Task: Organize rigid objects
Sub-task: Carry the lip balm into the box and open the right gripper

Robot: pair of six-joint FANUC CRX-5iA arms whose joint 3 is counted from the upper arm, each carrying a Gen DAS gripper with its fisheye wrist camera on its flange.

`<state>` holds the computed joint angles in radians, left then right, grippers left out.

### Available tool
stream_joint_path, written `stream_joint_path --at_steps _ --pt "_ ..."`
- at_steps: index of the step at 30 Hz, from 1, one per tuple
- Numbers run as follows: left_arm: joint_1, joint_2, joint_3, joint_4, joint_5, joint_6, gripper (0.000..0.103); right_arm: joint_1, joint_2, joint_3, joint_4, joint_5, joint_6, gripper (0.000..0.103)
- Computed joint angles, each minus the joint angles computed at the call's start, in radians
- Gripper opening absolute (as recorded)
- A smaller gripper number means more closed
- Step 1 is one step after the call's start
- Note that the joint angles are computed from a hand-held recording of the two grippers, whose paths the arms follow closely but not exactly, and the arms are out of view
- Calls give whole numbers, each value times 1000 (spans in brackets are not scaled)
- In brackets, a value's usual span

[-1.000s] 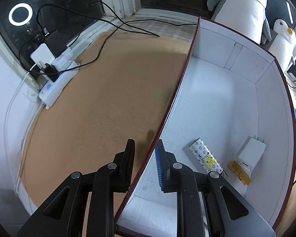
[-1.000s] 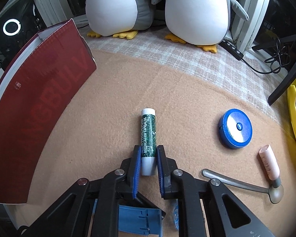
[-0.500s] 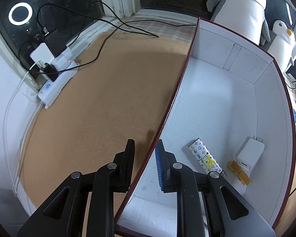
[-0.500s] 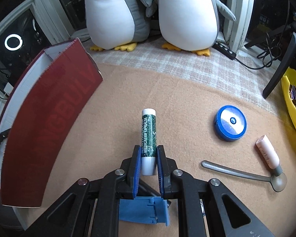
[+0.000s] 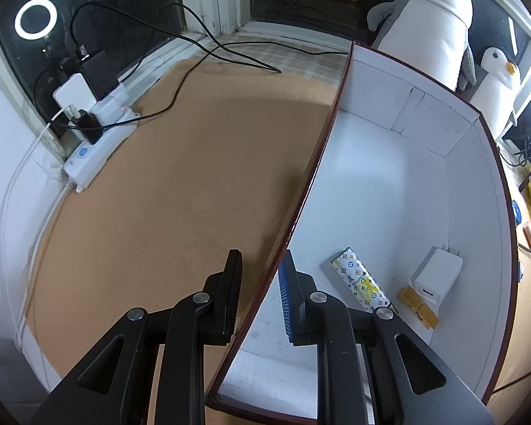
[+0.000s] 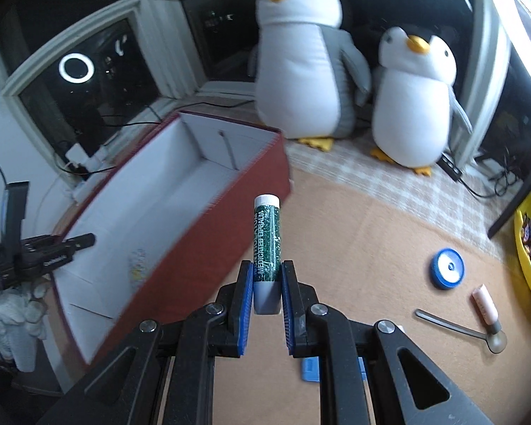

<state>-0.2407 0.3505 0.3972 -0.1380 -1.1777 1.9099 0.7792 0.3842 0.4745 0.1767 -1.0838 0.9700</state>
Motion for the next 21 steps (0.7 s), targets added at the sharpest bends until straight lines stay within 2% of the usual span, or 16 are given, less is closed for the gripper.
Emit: stream_joint_path --at_steps 9,21 --pt "19 -34 -55 43 49 -21 18 78 78 143 -32 -44 61 14" --pt "43 -68 -118 81 96 -47 17 145 165 254 -51 -113 110 14"
